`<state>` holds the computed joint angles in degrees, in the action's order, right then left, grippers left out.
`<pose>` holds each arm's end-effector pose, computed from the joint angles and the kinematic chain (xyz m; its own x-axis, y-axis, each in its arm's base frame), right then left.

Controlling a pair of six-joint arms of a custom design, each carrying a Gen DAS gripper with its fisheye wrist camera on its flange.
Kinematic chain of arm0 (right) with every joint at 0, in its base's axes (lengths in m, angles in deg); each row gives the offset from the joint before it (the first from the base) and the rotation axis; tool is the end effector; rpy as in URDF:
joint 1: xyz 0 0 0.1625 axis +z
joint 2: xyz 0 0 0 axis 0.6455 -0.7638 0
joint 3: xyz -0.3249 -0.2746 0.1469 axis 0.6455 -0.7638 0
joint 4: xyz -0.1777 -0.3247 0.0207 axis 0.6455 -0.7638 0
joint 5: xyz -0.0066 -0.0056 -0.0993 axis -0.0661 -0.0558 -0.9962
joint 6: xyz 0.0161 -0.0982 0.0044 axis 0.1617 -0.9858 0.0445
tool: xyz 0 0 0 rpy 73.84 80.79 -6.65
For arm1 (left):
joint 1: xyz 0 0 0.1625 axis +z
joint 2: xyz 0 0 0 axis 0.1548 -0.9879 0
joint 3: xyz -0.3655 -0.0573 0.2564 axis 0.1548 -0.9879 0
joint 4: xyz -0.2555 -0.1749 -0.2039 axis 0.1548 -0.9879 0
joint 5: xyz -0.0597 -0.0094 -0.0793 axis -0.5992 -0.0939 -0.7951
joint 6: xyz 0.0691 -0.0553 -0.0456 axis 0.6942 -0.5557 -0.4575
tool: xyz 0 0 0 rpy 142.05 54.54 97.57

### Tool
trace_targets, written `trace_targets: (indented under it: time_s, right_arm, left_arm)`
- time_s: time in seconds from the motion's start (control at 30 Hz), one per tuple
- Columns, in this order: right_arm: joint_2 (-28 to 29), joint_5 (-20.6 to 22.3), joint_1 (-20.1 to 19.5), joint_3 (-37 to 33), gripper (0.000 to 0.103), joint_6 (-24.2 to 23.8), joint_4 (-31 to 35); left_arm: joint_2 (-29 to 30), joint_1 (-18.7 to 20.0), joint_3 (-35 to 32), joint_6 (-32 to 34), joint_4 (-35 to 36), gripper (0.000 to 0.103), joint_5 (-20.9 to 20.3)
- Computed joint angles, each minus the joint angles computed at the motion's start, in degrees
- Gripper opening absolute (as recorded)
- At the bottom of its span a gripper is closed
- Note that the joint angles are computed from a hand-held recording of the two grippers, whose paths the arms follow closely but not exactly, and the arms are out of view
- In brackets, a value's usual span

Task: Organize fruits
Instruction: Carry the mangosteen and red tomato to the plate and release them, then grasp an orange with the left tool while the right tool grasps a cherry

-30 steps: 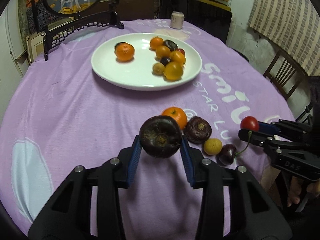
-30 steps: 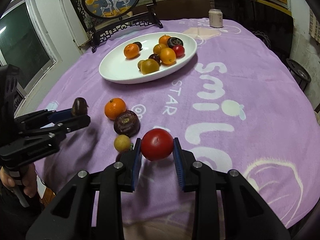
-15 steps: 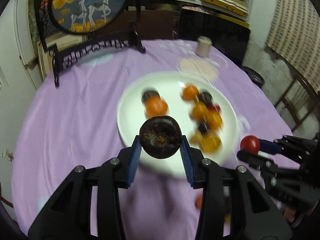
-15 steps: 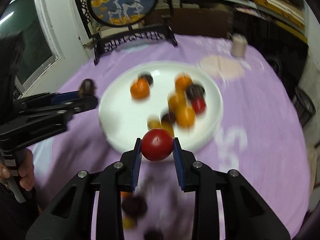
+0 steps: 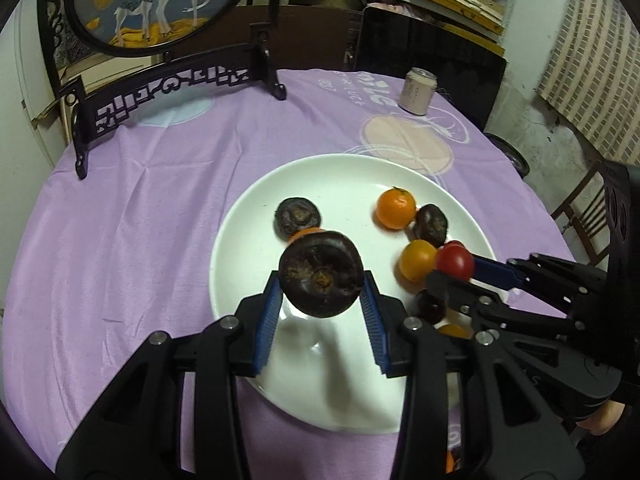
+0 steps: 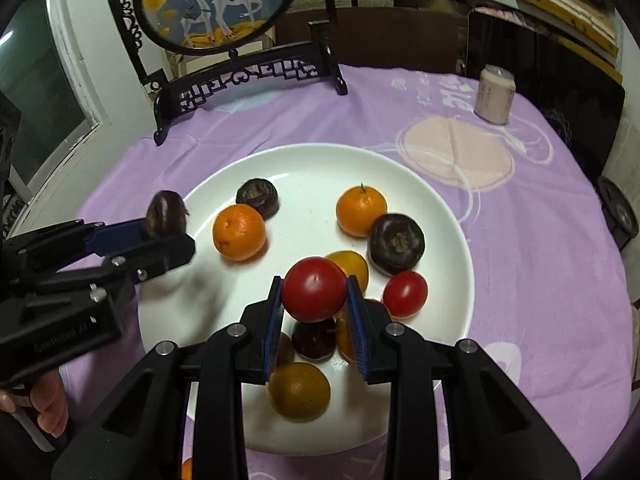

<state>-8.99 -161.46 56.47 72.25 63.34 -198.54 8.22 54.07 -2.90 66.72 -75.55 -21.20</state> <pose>0.1487 -0.6804 0.1032 -0.7735 0.2471 0.5837 -0.2628 0.7129 -0.6501 -0.2081 -0.7757 0.0752 -0.5918 0.6848 -0.4251 0.7872 0.6044 -0.1222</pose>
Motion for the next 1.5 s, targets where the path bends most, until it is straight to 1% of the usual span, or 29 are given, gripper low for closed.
trace_targets:
  time_s: [0.17, 0.3, 0.33, 0.37, 0.4, 0.43, 0.5, 0.6, 0.67, 0.77, 0.9, 0.97, 1.03, 1.07, 1.17, 1.2, 1.23, 1.3, 1.37, 1.4, 1.47, 1.5]
  right_arm:
    - [0.3, -0.1, 0.1, -0.2, 0.031, 0.1, -0.7]
    - [1.1, -1.7, -0.1, -1.2, 0.031, -1.0, -1.9]
    - [1.5, -2.4, 0.0, -1.9, 0.04, -1.7, -2.5]
    - [1.8, -2.9, 0.0, -2.1, 0.049, -2.2, -3.5]
    - [2.4, -4.0, 0.2, -2.6, 0.062, -3.1, -5.9]
    - [2.6, -4.4, 0.2, -2.6, 0.062, -3.7, -7.2]
    - [2.3, -4.4, 0.1, -2.0, 0.062, -3.9, -9.2]
    - [1.1, -3.3, -0.4, 0.0, 0.062, -1.2, -10.6]
    - [-0.1, -2.7, -0.9, 1.7, 0.062, 1.8, -10.0]
    - [-1.1, -2.8, -1.3, 3.3, 0.062, 3.9, -9.4]
    - [-0.8, -3.6, -0.9, 3.4, 0.062, 3.0, -11.2]
    - [-0.3, -3.7, -0.5, 3.3, 0.062, 1.1, -12.9]
    - [-0.3, -5.2, 0.3, 4.0, 0.062, 0.8, -12.0]
    - [-0.6, -5.5, 0.7, 5.0, 0.062, 1.1, -11.7]
    - [-2.1, -4.5, 2.6, 11.5, 0.062, 1.0, -14.1]
    - [-2.4, -4.4, 3.2, 13.9, 0.064, 1.1, -15.3]
    - [-2.6, -4.5, 3.9, 17.1, 0.068, 1.7, -16.7]
    - [-2.5, -4.8, 4.8, 22.0, 0.073, 3.8, -19.0]
    - [-1.7, -5.7, 5.8, 26.9, 0.073, 7.3, -20.6]
    - [-0.7, -7.0, 6.3, 28.9, 0.073, 9.3, -21.6]
    - [0.7, -8.8, 6.9, 30.8, 0.073, 12.3, -22.1]
    - [1.1, -8.9, 6.9, 31.5, 0.073, 13.4, -22.2]
  left_arm:
    - [0.3, -0.1, 0.3, 0.1, -0.5, 0.04, 0.3]
    - [0.7, 0.0, -0.1, 0.2, -0.4, 0.041, 0.7]
    - [0.8, 0.1, -0.1, 0.1, -0.8, 0.043, 0.7]
    - [0.7, 0.1, 0.2, 0.2, -1.5, 0.05, 0.7]
    - [0.4, 0.1, 0.8, 0.3, -2.5, 0.06, 0.5]
    - [0.1, 0.1, 1.4, 0.4, -4.0, 0.063, 0.1]
    - [-0.3, 0.1, 1.9, 0.6, -5.2, 0.064, -0.3]
    - [-0.6, 0.2, 2.3, 0.4, -5.4, 0.064, -0.2]
    - [-0.9, 0.3, 2.7, 0.2, -5.1, 0.064, -0.2]
    - [-1.6, 0.3, 3.6, 0.8, -5.6, 0.064, -0.7]
    - [-1.9, 0.2, 4.6, 1.3, -7.2, 0.066, -0.8]
    - [-2.2, 0.1, 5.4, 1.2, -7.9, 0.066, -0.6]
    - [-3.2, -0.1, 7.3, 0.9, -9.2, 0.066, -0.4]
    - [-4.0, -0.1, 8.7, 1.0, -9.8, 0.066, -0.4]
    - [-8.0, 0.0, 15.5, 1.2, -12.9, 0.074, -1.6]
    - [-9.7, 0.1, 18.5, 1.8, -14.2, 0.074, -1.8]
    - [-10.7, 0.3, 20.5, 2.4, -15.1, 0.074, -2.1]
    - [-13.5, 0.9, 25.4, 3.4, -16.7, 0.075, -2.3]
    - [-15.4, 1.8, 28.4, 3.4, -16.4, 0.075, -2.4]
    - [-16.2, 2.3, 29.5, 3.4, -16.1, 0.075, -2.4]
    - [-17.5, 3.2, 31.4, 3.1, -15.2, 0.075, -2.3]
    - [-17.9, 3.5, 32.1, 3.0, -14.8, 0.075, -2.3]
